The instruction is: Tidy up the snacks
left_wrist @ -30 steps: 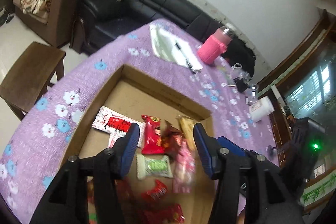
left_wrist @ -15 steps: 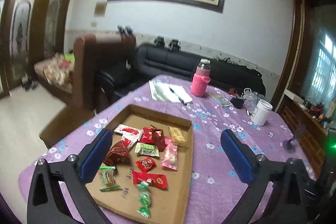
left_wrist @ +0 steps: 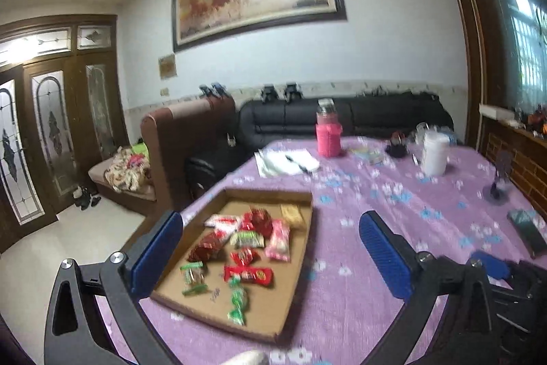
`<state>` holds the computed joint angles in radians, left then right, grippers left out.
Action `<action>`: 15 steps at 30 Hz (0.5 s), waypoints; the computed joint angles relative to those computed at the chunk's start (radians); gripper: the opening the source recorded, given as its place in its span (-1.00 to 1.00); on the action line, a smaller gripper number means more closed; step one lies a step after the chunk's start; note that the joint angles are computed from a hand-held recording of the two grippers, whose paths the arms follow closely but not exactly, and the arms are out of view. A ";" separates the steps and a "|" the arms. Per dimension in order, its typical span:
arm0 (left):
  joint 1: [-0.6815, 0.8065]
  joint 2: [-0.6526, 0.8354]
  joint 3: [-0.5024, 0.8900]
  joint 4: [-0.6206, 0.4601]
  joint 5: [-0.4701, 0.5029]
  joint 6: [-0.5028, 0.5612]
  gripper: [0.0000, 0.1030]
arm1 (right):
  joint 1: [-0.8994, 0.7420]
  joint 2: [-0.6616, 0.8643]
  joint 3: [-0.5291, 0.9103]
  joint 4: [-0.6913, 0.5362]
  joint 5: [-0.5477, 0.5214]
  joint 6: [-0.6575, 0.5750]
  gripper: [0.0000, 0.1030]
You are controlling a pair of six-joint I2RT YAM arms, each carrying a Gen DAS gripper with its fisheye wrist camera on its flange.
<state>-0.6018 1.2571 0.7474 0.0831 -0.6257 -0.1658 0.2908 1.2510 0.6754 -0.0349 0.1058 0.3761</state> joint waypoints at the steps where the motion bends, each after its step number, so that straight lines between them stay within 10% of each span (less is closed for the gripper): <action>1: 0.002 0.001 -0.004 -0.008 0.008 -0.010 1.00 | 0.011 0.000 0.000 0.002 0.007 0.001 0.22; 15: 0.185 0.080 0.032 -0.209 0.307 -0.158 1.00 | 0.231 0.118 0.026 0.000 0.261 -0.026 0.25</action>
